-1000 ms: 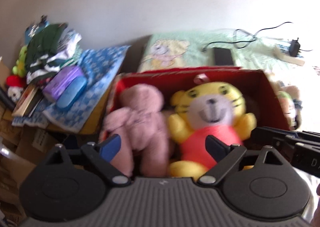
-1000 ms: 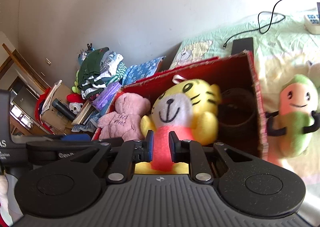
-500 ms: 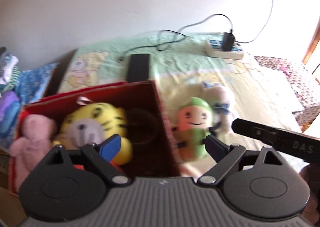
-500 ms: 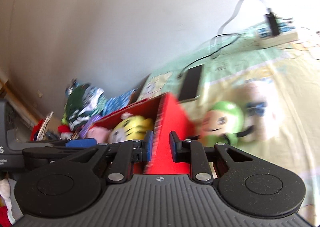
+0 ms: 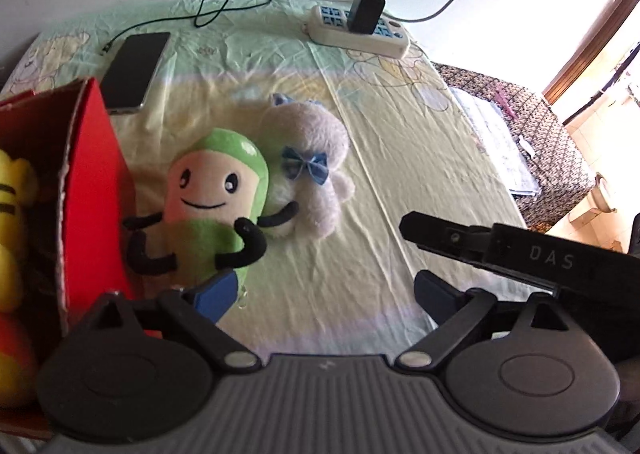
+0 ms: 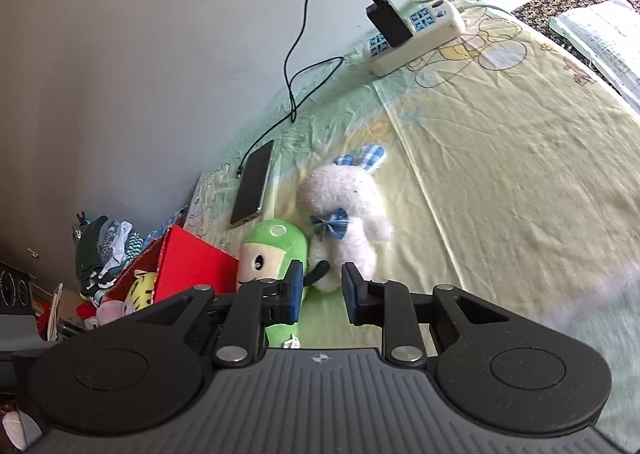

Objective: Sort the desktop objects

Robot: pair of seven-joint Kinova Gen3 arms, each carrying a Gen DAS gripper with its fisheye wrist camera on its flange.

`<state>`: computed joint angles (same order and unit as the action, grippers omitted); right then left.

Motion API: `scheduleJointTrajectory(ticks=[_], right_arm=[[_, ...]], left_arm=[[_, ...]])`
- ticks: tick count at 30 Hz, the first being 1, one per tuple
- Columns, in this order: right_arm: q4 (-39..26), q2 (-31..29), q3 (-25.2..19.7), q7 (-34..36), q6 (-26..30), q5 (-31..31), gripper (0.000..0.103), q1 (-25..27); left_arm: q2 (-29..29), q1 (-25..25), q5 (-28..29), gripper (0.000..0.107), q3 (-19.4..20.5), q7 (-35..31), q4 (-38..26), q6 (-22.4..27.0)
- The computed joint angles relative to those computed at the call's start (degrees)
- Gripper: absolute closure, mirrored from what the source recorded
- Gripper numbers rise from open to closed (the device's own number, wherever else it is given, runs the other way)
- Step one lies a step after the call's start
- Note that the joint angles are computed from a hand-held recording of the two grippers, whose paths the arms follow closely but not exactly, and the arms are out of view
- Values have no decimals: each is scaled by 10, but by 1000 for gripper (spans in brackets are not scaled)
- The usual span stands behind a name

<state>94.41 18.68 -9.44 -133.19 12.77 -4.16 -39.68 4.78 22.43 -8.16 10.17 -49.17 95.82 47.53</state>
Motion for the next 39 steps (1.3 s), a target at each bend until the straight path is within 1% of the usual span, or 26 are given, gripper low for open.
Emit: scheduleJointTrajectory(ticks=[3, 5, 6, 7, 8, 11, 12, 13, 15, 18, 20, 22, 24, 25, 26, 30, 32, 33, 34, 35, 37, 38, 39], right_arm=[[5, 6, -28, 19, 6, -20, 78, 35], [7, 12, -46, 33, 4, -37, 77, 57], [6, 15, -56, 42, 5, -46, 77, 69], [3, 19, -66, 52, 6, -55, 77, 79], [0, 23, -78, 64, 7, -64, 77, 92], [-16, 41, -126, 115, 16, -97, 77, 135], [-24, 50, -148, 138, 22, -111, 77, 153], [-33, 60, -170, 161, 28, -125, 77, 169], [-53, 81, -202, 205, 43, -147, 76, 190], [-84, 111, -234, 260, 65, -175, 74, 207], [-106, 132, -251, 292, 82, -194, 72, 216], [-126, 153, -266, 320, 101, -217, 71, 226], [-145, 170, -269, 338, 119, -235, 69, 225], [-152, 173, -258, 339, 128, -238, 64, 217], [-160, 177, -248, 339, 138, -242, 63, 209], [-178, 201, -261, 388, 163, -285, 63, 221], [-191, 205, -246, 399, 178, -290, 64, 209], [-200, 207, -234, 400, 187, -290, 67, 200], [-209, 211, -227, 405, 199, -294, 82, 195], [-216, 218, -227, 414, 208, -299, 88, 193], [-214, 219, -228, 440, 205, -323, 89, 196], [-212, 216, -225, 450, 205, -329, 89, 195], [-210, 213, -222, 462, 206, -335, 90, 195]], left_arm=[[20, -24, 12, 11, 28, -15, -6, 4], [27, -33, -7, 11, 55, 1, -6, 5], [28, -24, -29, 11, 59, 15, -5, 1], [27, -5, -52, 11, 53, 26, -5, 5], [26, 21, -76, 11, 38, 33, -9, 15], [25, 100, -146, 11, -17, 72, -23, 59], [27, 115, -169, 11, -25, 94, -28, 75], [28, 121, -187, 11, -26, 115, -32, 91], [30, 107, -214, 11, -5, 145, -37, 118], [37, 113, -241, 11, 2, 164, -45, 150], [50, 128, -267, 11, 6, 174, -51, 174], [59, 143, -290, 11, 1, 188, -51, 189], [62, 133, -282, 10, 3, 181, -53, 191], [63, 137, -286, 10, 0, 178, -54, 195], [63, 138, -289, 10, -1, 177, -55, 197], [67, 137, -287, 10, -2, 162, -60, 202], [66, 133, -279, 10, -4, 149, -60, 195], [64, 131, -275, 10, -5, 146, -60, 192], [62, 127, -270, 10, -6, 139, -59, 186], [59, 122, -263, 10, -6, 130, -59, 181], [50, 111, -238, 10, -8, 105, -54, 160], [43, 105, -218, 10, -12, 90, -51, 146], [36, 90, -196, 10, -7, 73, -46, 131]])
